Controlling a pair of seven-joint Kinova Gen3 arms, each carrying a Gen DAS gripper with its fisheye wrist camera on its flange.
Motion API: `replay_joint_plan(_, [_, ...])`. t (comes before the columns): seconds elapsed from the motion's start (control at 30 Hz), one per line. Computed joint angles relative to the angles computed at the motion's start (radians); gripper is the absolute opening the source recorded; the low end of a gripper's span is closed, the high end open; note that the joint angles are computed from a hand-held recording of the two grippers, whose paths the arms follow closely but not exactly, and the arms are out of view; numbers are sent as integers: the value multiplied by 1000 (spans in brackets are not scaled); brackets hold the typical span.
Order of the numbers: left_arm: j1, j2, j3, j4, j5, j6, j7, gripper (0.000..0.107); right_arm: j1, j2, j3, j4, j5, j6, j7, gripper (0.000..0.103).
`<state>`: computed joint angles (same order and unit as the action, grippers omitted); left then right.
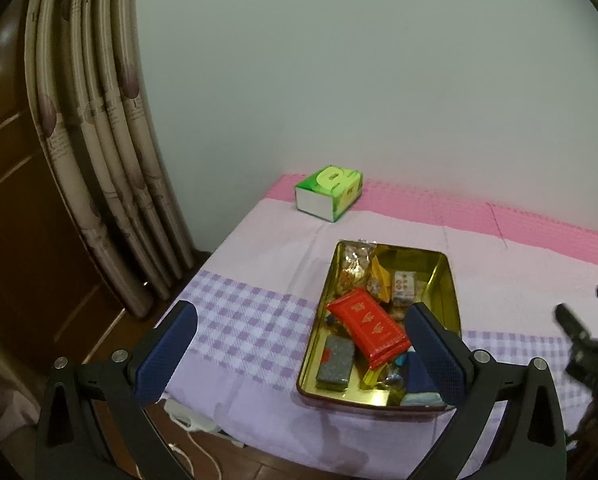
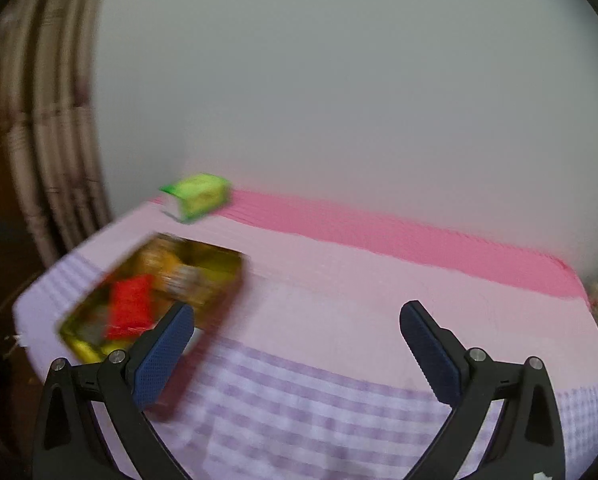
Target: Organize snacks
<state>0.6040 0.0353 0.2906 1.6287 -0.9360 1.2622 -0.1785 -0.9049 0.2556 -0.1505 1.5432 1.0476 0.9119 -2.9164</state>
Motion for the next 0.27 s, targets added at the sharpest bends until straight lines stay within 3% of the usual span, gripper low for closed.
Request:
replay_joint_plan(0.13, [-15,9,-13,-16,46,-8,-33,103,53,-27,20,64,-14,15,-20,102])
replay_joint_plan(0.27, [-30,30,-31,-41,100,0,-73,103,164,-34,29,104,-117,-35,45,102])
